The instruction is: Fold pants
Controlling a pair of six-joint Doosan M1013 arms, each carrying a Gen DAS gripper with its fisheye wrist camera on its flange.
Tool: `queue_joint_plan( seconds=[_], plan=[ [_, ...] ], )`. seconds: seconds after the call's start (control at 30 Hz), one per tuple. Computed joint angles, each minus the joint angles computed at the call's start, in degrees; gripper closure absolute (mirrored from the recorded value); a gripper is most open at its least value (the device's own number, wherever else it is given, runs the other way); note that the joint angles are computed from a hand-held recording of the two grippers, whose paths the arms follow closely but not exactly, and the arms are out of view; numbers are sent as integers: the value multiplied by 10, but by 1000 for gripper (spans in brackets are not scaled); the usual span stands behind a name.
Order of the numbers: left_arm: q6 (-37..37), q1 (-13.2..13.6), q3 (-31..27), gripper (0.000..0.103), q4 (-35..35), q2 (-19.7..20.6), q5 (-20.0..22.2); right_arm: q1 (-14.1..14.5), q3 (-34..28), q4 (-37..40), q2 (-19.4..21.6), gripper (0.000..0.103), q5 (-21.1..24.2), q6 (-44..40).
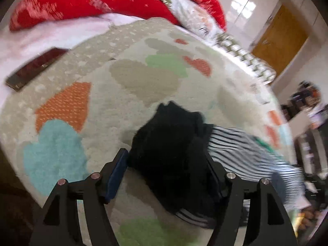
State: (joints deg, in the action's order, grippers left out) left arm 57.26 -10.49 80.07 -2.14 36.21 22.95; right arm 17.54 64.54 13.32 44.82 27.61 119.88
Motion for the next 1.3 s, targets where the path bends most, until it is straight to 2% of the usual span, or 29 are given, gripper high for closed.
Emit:
queue_joint_plan(
  seconds=[0.03, 0.1, 0.17, 0.23, 0.3, 0.37, 0.43, 0.47, 0.57, 0.63, 0.7, 0.8, 0.87, 1.0, 1.07, 1.17, 1.3],
  plan=[
    [26, 4, 11, 33, -37, -7, -18, 1, 11, -64, -11, 52, -8, 65],
    [-3, 5, 23, 33, -25, -18, -34, 6, 19, -163, -24, 52, -11, 159],
    [-41, 1, 25, 33, 11, -25, -38, 10, 35, -184, -40, 52, -39, 168],
    [-7, -6, 17, 33, 3, -26, -30, 16, 35, -155, -45, 52, -54, 115],
    [50, -15, 4, 33, -25, -23, -18, 23, 27, -75, -42, 52, -59, 10],
    [92, -24, -9, 33, -44, -16, -5, 29, 13, 28, -31, 52, -37, -116],
    [59, -35, -25, 33, 11, -4, 24, 39, -9, 27, -15, 52, -1, -139],
    [48, -37, -28, 33, 26, -1, 34, 43, -16, 10, -9, 52, 14, -131],
    [-11, -49, -49, 33, 115, 19, 103, 50, -28, -51, 7, 52, 51, -83],
    [-18, -51, -47, 33, 126, 20, 109, 52, -30, -81, 14, 53, 67, -49],
    [-32, -55, -44, 33, 144, 16, 111, 51, -28, -76, 15, 53, 62, -51],
    [-41, -55, -36, 33, 141, 6, 103, 55, -23, -107, 10, 53, 54, -31],
    [-55, -57, -30, 33, 153, -2, 100, 59, -12, -146, 2, 53, 32, 7],
    [-146, -75, -25, 29, 276, -13, 116, 71, 4, -273, -12, 52, 18, 110],
    [-167, -82, -25, 27, 311, -16, 123, 75, 10, -305, -17, 52, 16, 140],
    [-179, -91, -26, 27, 351, -18, 135, 77, 13, -323, -20, 52, 14, 159],
    [-188, -103, -26, 27, 397, -18, 145, 75, 7, -299, -16, 51, 19, 136]
  ],
)
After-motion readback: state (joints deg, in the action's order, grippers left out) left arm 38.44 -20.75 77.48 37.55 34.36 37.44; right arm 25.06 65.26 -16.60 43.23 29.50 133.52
